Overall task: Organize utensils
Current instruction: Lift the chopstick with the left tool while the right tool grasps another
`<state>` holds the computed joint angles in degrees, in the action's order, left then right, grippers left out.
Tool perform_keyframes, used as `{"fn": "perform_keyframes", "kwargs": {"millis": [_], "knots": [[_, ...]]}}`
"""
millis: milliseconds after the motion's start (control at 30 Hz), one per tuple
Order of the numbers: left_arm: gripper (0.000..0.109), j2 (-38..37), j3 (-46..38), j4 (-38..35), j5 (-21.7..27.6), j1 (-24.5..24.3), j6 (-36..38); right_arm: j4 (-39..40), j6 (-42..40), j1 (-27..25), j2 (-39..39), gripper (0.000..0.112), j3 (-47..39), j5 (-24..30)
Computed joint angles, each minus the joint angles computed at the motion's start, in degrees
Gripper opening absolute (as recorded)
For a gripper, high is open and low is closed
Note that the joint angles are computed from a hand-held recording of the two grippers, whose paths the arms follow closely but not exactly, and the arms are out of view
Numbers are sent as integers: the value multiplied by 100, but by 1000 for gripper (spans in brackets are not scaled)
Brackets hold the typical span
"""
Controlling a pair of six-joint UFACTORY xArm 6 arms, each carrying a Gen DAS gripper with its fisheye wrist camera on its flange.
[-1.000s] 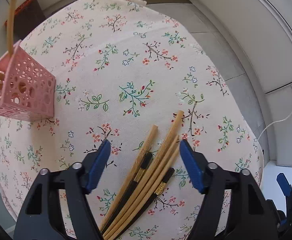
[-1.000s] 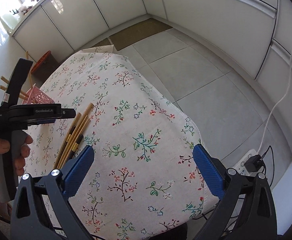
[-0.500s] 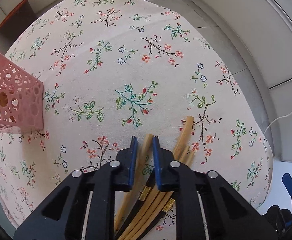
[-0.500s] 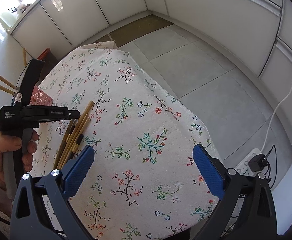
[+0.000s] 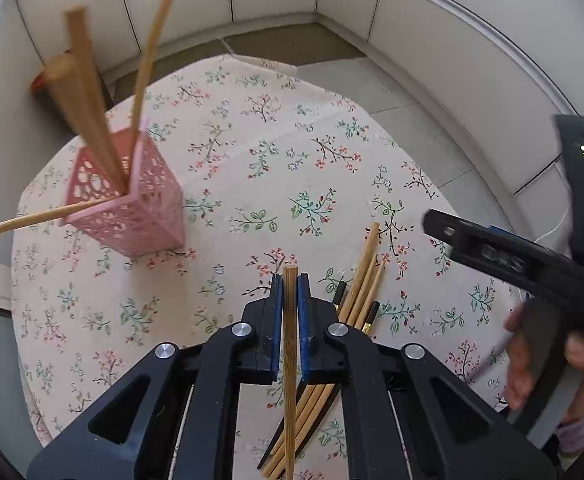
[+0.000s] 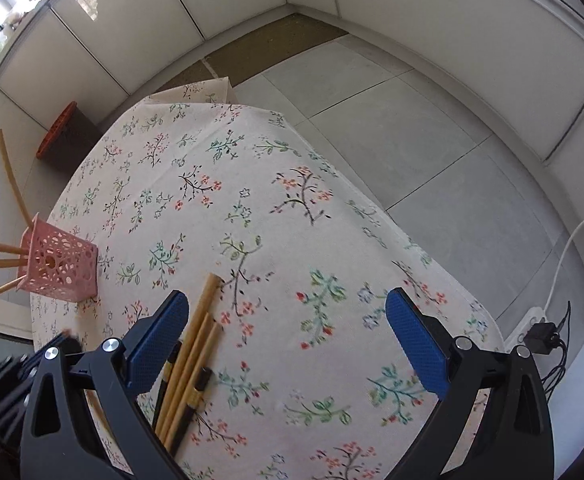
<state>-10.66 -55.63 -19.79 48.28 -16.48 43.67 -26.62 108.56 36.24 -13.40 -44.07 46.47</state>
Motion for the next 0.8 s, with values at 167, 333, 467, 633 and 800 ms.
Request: {"fn": "perform_keyframes", "kwargs": {"millis": [167,333,467,633,800], "knots": [[6,-336,-89,-543,330,501,436,301,-583,-167,1050,92,-1037,526],[6,-546,-149,-821,567,892,651,891,-1134,-156,1911,70,-1833,884],[6,-655,-174,-969,522,1056,617,645,-1138,-48,2195,12,-2246,1053],[6,-832,-243,-1211,674,1409,605,141,-508,-53,1554,10,-1548,67],[6,-1090,-256,-1519,769,1724,719,-626,-191,425,667,10,-1372,381]]}}
